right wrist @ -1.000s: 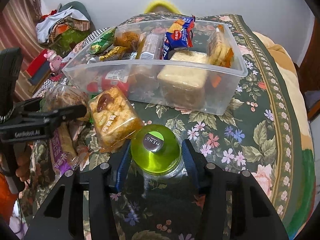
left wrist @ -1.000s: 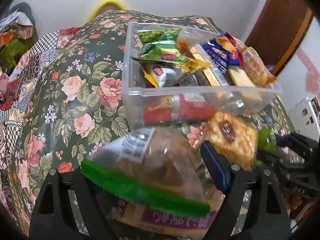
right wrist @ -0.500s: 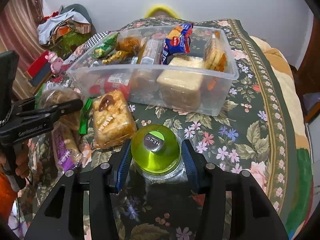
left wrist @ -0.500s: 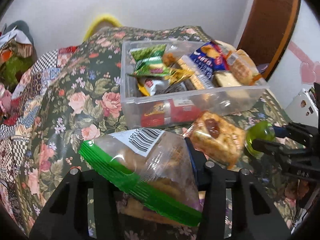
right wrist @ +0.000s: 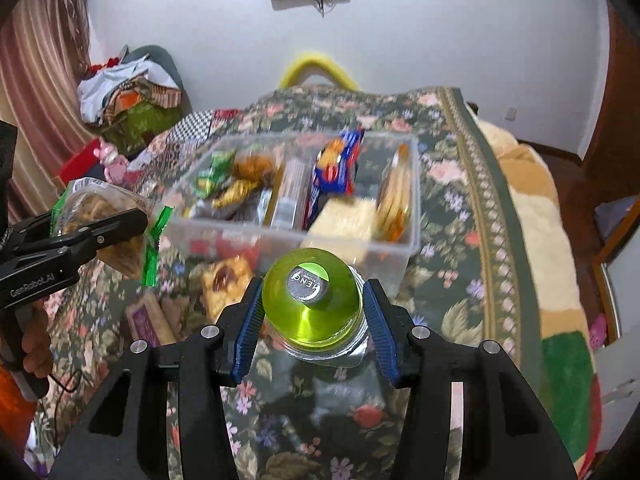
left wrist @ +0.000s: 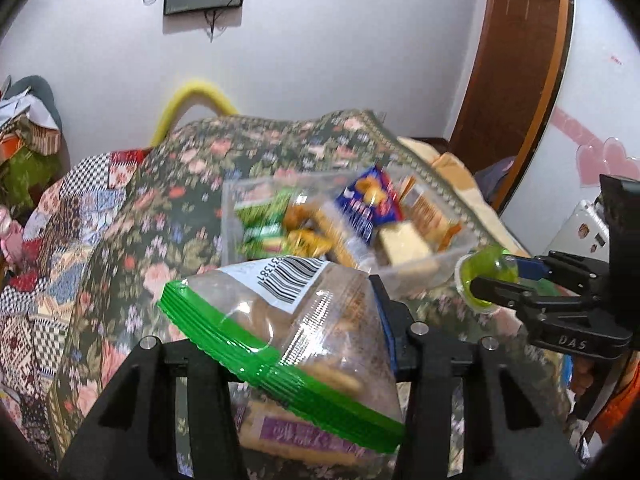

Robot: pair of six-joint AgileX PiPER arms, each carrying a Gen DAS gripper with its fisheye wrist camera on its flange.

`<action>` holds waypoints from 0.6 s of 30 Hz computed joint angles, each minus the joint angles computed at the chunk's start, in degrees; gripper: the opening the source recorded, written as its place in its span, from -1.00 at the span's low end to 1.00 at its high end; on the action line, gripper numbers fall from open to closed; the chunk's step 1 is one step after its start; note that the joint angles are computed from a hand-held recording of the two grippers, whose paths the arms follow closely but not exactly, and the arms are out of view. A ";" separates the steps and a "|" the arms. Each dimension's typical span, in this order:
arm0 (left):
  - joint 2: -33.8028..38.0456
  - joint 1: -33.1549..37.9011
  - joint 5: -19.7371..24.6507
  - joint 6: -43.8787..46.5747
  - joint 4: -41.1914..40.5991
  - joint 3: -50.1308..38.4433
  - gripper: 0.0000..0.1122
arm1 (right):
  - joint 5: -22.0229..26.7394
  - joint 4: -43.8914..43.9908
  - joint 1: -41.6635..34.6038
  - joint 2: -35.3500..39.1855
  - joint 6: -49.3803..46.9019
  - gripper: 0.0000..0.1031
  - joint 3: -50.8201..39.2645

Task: Organize snacks
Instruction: 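Carry the bread bag and lime-green bottle into the box, release both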

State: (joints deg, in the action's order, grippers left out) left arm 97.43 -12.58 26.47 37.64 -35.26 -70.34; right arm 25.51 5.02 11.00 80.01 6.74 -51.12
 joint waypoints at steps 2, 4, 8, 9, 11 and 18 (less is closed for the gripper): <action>0.90 -0.43 0.49 -0.66 0.09 -2.16 -0.17 | -0.14 -0.10 -0.70 0.59 -0.30 -0.10 -1.51; 2.09 -1.19 0.85 -1.52 0.31 -4.66 -0.17 | -0.37 -0.66 -0.88 0.82 0.19 -0.10 -2.47; 5.58 -2.87 2.05 -4.51 2.16 -10.49 -0.17 | -1.11 -1.36 -1.42 2.45 0.79 -0.10 -4.92; 6.41 -3.20 2.36 -5.08 2.43 -11.71 -0.17 | -1.24 -1.57 -1.53 3.11 0.85 -0.10 -5.65; 8.52 -3.57 3.33 -5.94 2.83 -14.56 -0.17 | -1.37 -1.77 -1.73 4.48 0.70 -0.10 -6.95; 17.44 -5.00 7.24 -10.56 6.76 -25.97 -0.17 | -1.07 -5.73 -2.87 10.13 2.26 -0.10 -12.50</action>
State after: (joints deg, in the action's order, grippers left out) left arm 114.87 -17.59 33.71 27.08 -28.50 -96.31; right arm 24.44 -0.70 8.13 90.14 8.99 -63.63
